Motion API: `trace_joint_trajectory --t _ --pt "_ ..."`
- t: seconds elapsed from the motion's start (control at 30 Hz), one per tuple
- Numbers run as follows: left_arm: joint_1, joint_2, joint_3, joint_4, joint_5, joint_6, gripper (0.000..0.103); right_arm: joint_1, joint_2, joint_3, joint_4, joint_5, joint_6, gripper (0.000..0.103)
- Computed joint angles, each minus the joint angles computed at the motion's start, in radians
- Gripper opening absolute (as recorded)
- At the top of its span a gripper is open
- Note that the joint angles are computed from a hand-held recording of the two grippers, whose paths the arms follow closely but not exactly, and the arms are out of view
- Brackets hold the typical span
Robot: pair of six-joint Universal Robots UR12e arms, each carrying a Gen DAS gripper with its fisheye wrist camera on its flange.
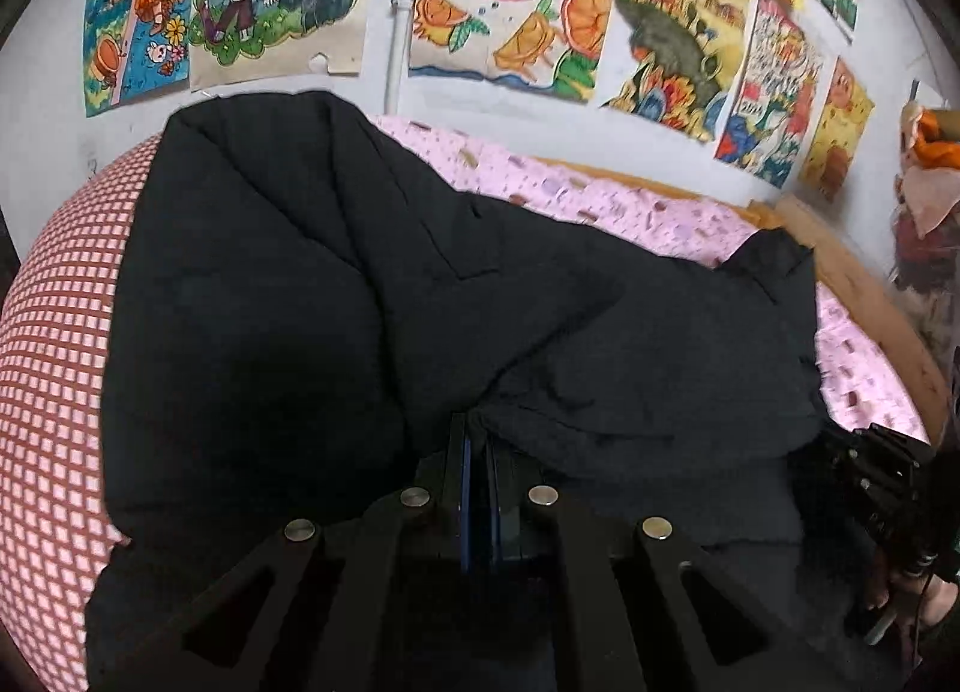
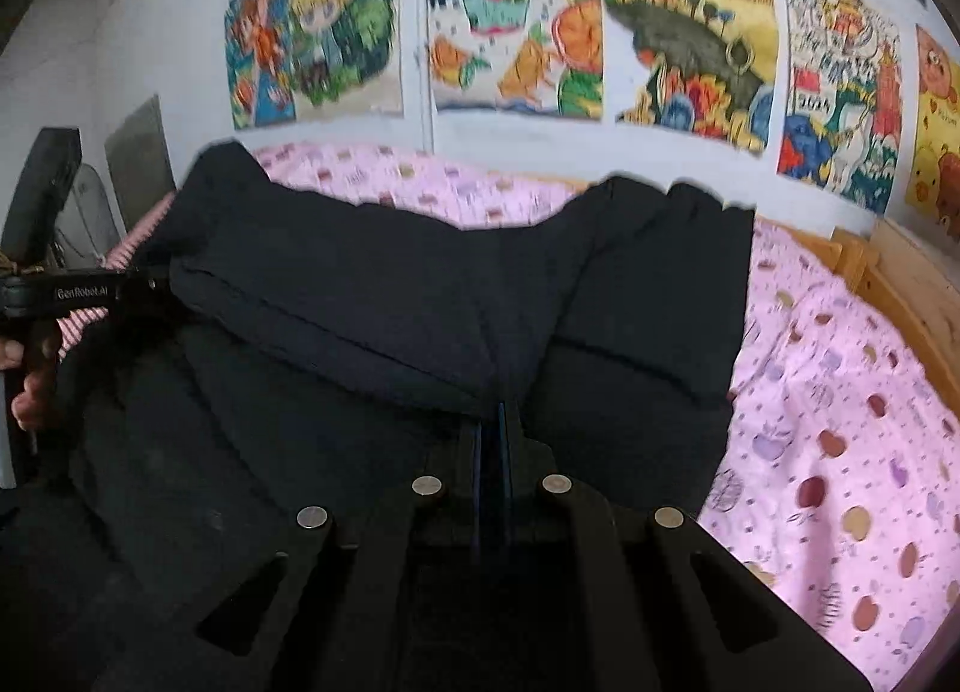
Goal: Fold large clothes
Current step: 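Lift the held hem and fold it toward the collar with both tools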
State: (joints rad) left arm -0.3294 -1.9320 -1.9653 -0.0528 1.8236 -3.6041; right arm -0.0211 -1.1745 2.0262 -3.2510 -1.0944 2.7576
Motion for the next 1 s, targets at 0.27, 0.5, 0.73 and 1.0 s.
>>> trace_joint_trajectory --t 0.27,0.5,0.73,1.0 --pt "-0.025 -0.057 0.025 -0.001 0.088 0.053 0.005 0.040 0.053 -0.040 0.108 -0.086 -0.036 0.000" --pt "-0.020 -0.035 -0.012 0.094 0.062 0.057 0.009 -0.013 0.019 -0.014 0.123 0.039 0.034 0.000" --pt "-0.006 0.025 -0.076 0.177 0.026 0.026 0.028 -0.068 -0.004 0.020 -0.065 0.068 0.143 0.052" --pt "-0.014 -0.003 0.019 0.282 0.184 0.039 0.046 -0.036 0.051 -0.124 -0.207 0.021 0.326 0.051"
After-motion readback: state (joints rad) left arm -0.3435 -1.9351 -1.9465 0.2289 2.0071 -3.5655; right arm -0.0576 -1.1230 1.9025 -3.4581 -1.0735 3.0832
